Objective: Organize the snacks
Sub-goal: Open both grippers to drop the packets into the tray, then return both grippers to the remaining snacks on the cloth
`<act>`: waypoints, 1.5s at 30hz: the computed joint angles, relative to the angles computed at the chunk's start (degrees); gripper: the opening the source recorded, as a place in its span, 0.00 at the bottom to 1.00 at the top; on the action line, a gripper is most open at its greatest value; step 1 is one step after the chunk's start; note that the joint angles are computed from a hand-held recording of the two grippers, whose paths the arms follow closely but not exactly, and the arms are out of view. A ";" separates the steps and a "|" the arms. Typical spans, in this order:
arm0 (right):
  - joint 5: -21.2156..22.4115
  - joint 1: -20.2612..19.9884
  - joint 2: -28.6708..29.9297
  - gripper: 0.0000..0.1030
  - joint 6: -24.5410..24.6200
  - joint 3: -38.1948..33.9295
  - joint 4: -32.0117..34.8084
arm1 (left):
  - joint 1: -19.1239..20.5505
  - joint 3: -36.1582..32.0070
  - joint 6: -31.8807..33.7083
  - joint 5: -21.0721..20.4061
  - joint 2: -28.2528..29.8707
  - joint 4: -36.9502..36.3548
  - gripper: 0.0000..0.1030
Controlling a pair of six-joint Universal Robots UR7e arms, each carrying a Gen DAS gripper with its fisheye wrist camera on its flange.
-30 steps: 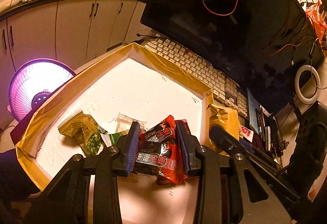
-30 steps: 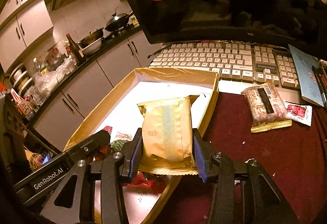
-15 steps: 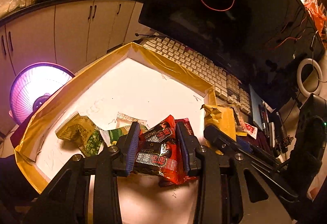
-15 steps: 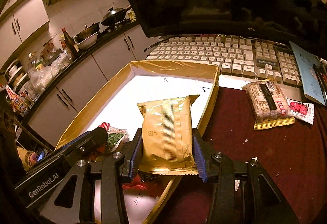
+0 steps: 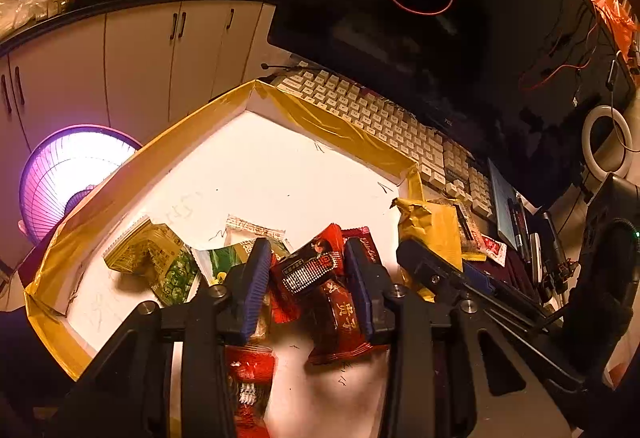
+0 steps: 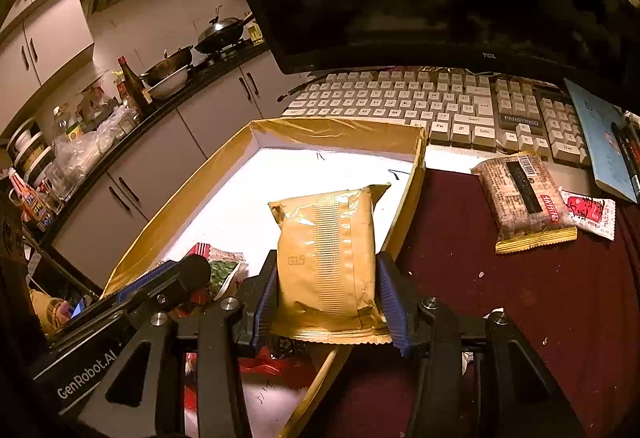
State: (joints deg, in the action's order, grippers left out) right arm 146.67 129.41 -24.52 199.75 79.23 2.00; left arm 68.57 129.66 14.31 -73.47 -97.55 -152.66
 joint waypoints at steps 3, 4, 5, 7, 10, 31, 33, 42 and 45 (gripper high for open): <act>-0.56 -0.15 -0.69 0.47 -0.32 1.24 -1.63 | 0.21 0.01 -0.07 -0.48 0.03 -0.30 0.37; -0.81 -0.22 -0.99 0.48 -0.39 1.70 -2.19 | 0.27 0.05 -0.10 -0.57 0.03 -0.39 0.39; -1.30 -0.35 -1.40 0.48 -0.36 2.36 -2.93 | 0.25 0.11 -0.08 -0.47 0.02 -0.53 0.42; -2.20 -0.53 -2.16 0.48 -0.45 3.51 -4.29 | 0.26 0.14 -0.07 -0.44 0.02 -0.60 0.44; -3.57 -1.03 -3.36 0.53 -0.06 5.34 -6.24 | 0.74 -0.27 -0.55 -1.46 0.05 -0.06 0.51; -8.57 -1.84 -9.28 0.64 0.77 14.53 -16.30 | -0.22 0.47 -1.33 -1.57 -1.07 0.05 0.69; -7.94 -1.56 -10.01 0.64 0.65 15.75 -17.49 | -0.46 0.80 -1.39 -1.79 -1.42 -0.37 0.69; -3.10 -0.47 -13.83 0.64 3.72 22.03 -20.00 | -2.28 2.47 -1.05 -4.77 -4.75 1.04 0.70; -1.12 -0.36 -14.49 0.64 5.22 23.48 -19.17 | -4.26 3.53 -0.81 -3.77 -5.63 2.21 0.70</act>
